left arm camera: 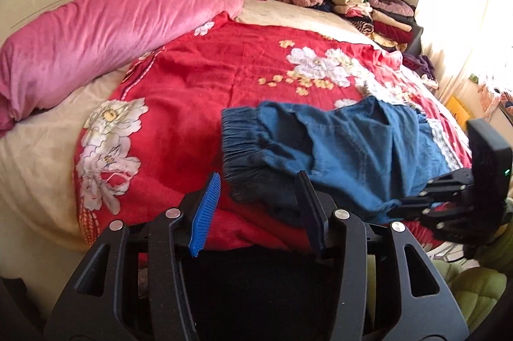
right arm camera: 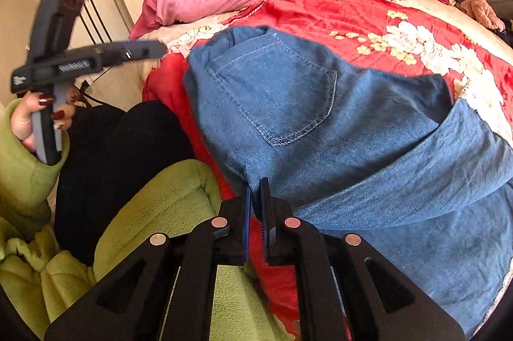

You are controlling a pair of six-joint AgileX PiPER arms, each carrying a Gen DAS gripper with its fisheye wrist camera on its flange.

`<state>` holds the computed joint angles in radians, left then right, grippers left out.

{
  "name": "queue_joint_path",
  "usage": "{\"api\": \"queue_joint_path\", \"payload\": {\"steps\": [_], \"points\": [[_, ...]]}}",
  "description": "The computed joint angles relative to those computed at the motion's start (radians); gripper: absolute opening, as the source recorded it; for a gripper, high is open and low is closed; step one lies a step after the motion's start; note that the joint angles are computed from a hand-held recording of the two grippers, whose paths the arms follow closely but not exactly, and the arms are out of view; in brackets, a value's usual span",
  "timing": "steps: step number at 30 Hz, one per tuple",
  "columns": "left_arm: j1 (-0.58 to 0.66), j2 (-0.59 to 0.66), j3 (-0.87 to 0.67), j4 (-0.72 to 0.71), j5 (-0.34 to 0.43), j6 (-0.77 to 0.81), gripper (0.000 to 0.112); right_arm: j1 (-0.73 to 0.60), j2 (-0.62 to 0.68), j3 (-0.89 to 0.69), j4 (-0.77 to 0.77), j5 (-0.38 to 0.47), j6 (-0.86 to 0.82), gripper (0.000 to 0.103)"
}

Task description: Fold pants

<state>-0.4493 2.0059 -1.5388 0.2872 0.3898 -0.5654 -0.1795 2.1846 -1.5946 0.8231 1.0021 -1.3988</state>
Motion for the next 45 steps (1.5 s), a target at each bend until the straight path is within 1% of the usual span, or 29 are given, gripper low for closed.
{"api": "queue_joint_path", "payload": {"steps": [2, 3, 5, 6, 8, 9, 11, 12, 14, 15, 16, 19, 21, 26, 29, 33, 34, 35, 36, 37, 38, 39, 40, 41, 42, 43, 44, 45], "points": [[-0.018, 0.038, -0.067, -0.067, 0.026, 0.08, 0.04, 0.004, 0.011, -0.005, -0.006, 0.0, 0.009, 0.007], [-0.032, 0.073, -0.126, -0.104, 0.053, 0.136, 0.04, 0.005, 0.011, -0.003, -0.01, -0.001, 0.01, 0.008], [-0.056, 0.148, -0.242, -0.126, 0.103, 0.202, 0.04, 0.006, 0.002, 0.007, -0.013, -0.003, 0.003, 0.008], [-0.063, 0.181, -0.29, -0.116, 0.137, 0.203, 0.04, 0.004, -0.002, 0.009, -0.014, 0.002, -0.004, 0.012], [-0.076, 0.275, -0.404, -0.057, 0.233, 0.173, 0.04, -0.011, -0.011, 0.011, 0.001, 0.038, -0.022, 0.015], [-0.073, 0.301, -0.421, -0.071, 0.25, 0.179, 0.04, -0.017, -0.021, 0.021, 0.015, 0.043, -0.037, 0.018], [-0.06, 0.308, -0.396, -0.125, 0.237, 0.206, 0.04, -0.037, -0.036, 0.037, 0.067, 0.05, -0.068, 0.02], [-0.055, 0.295, -0.355, -0.14, 0.204, 0.213, 0.04, -0.044, -0.036, 0.035, 0.09, 0.05, -0.067, 0.021], [-0.052, 0.281, -0.329, -0.148, 0.183, 0.219, 0.04, -0.041, -0.025, 0.017, 0.103, 0.029, -0.031, 0.025], [-0.048, 0.277, -0.322, -0.16, 0.176, 0.228, 0.04, -0.034, -0.012, -0.001, 0.089, 0.017, 0.004, 0.029], [-0.048, 0.278, -0.32, -0.161, 0.172, 0.226, 0.04, -0.024, 0.009, -0.029, 0.057, 0.017, 0.05, 0.03], [-0.047, 0.281, -0.317, -0.165, 0.161, 0.231, 0.04, 0.014, 0.062, -0.073, -0.072, -0.008, 0.171, 0.038], [-0.047, 0.283, -0.315, -0.173, 0.155, 0.238, 0.04, 0.019, 0.069, -0.063, -0.075, -0.029, 0.164, 0.039], [-0.049, 0.264, -0.289, -0.16, 0.133, 0.194, 0.04, -0.007, 0.042, -0.06, -0.037, 0.0, 0.147, 0.04], [-0.05, 0.223, -0.24, -0.145, 0.097, 0.155, 0.041, -0.061, 0.001, -0.038, 0.027, 0.013, 0.11, 0.048], [-0.067, 0.155, -0.179, -0.063, 0.054, 0.062, 0.054, -0.141, -0.021, -0.067, 0.089, 0.02, 0.11, 0.055], [-0.072, 0.145, -0.174, -0.045, 0.051, 0.046, 0.055, -0.162, -0.024, -0.079, 0.103, 0.018, 0.115, 0.056], [-0.078, 0.136, -0.171, -0.035, 0.049, 0.038, 0.055, -0.174, -0.028, -0.081, 0.112, 0.007, 0.119, 0.058], [-0.085, 0.131, -0.18, -0.039, 0.053, 0.043, 0.058, -0.187, -0.026, -0.092, 0.117, 0.006, 0.122, 0.061], [-0.089, 0.131, -0.187, -0.047, 0.056, 0.051, 0.063, -0.205, -0.027, -0.1, 0.127, 0.002, 0.124, 0.062], [-0.096, 0.135, -0.204, -0.065, 0.064, 0.072, 0.064, -0.219, -0.025, -0.109, 0.134, -0.003, 0.127, 0.065], [-0.101, 0.141, -0.218, -0.074, 0.07, 0.084, 0.066, -0.231, -0.025, -0.117, 0.138, -0.014, 0.135, 0.071], [-0.106, 0.148, -0.237, -0.091, 0.079, 0.102, 0.068, -0.243, -0.018, -0.137, 0.141, -0.02, 0.146, 0.073], [-0.107, 0.165, -0.274, -0.147, 0.096, 0.154, 0.073, -0.246, -0.011, -0.153, 0.144, -0.024, 0.157, 0.074], [-0.108, 0.177, -0.3, -0.19, 0.105, 0.194, 0.076, -0.257, -0.004, -0.17, 0.151, -0.024, 0.162, 0.074], [-0.111, 0.191, -0.33, -0.219, 0.119, 0.221, 0.076, -0.267, 0.002, -0.184, 0.154, -0.029, 0.169, 0.076], [-0.117, 0.218, -0.387, -0.241, 0.15, 0.246, 0.076, -0.274, 0.01, -0.202, 0.155, -0.035, 0.181, 0.082], [-0.122, 0.242, -0.432, -0.257, 0.175, 0.267, 0.078, -0.281, 0.017, -0.218, 0.158, -0.033, 0.186, 0.083]]}}
